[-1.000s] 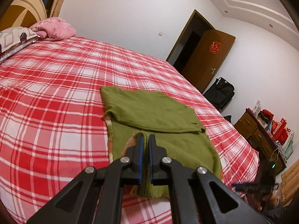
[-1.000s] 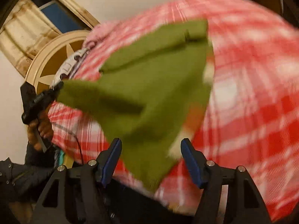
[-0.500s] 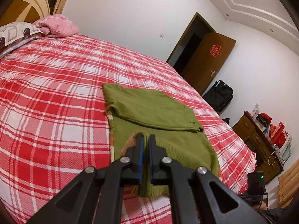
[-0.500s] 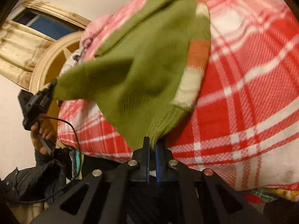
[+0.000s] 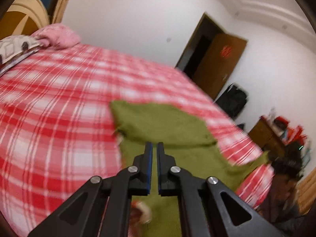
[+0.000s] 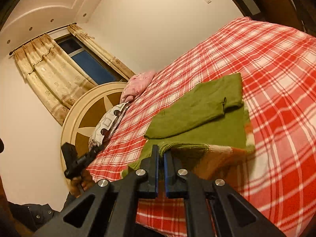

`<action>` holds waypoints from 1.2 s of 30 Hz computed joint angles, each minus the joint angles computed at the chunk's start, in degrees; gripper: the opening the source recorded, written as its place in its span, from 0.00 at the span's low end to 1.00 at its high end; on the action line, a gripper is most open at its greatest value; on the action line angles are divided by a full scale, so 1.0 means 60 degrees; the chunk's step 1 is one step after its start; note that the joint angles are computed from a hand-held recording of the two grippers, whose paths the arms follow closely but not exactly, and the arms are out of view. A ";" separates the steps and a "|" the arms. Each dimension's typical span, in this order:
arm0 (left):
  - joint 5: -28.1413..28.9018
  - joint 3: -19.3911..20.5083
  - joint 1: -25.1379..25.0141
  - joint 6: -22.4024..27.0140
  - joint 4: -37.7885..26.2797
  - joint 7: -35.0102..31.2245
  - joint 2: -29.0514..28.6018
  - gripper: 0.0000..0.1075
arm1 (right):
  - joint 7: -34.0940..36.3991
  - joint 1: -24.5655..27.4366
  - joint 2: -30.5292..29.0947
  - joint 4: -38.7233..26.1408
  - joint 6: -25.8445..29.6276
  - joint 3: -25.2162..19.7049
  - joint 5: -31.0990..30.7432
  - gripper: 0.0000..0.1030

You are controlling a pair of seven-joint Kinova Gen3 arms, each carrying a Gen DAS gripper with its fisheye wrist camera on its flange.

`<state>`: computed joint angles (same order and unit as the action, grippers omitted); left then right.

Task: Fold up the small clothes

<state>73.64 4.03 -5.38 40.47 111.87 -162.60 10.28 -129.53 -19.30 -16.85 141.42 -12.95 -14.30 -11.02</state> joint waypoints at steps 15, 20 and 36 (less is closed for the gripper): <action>-0.1932 -0.0258 0.0911 0.0447 0.0789 0.1847 0.1145 0.09 | -0.0449 -0.0474 0.0204 0.0719 -0.0719 -0.0211 0.0245 0.03; -0.1245 -0.0144 0.0468 0.0904 0.1114 0.0781 0.0588 0.05 | 0.0084 0.0092 -0.0020 0.0841 -0.0793 -0.1024 -0.0512 0.03; 0.1001 0.0423 -0.0326 0.2381 -0.2044 0.1355 0.2171 0.05 | -0.2268 -0.2452 0.0728 -0.0956 -0.0352 0.4344 0.4131 0.03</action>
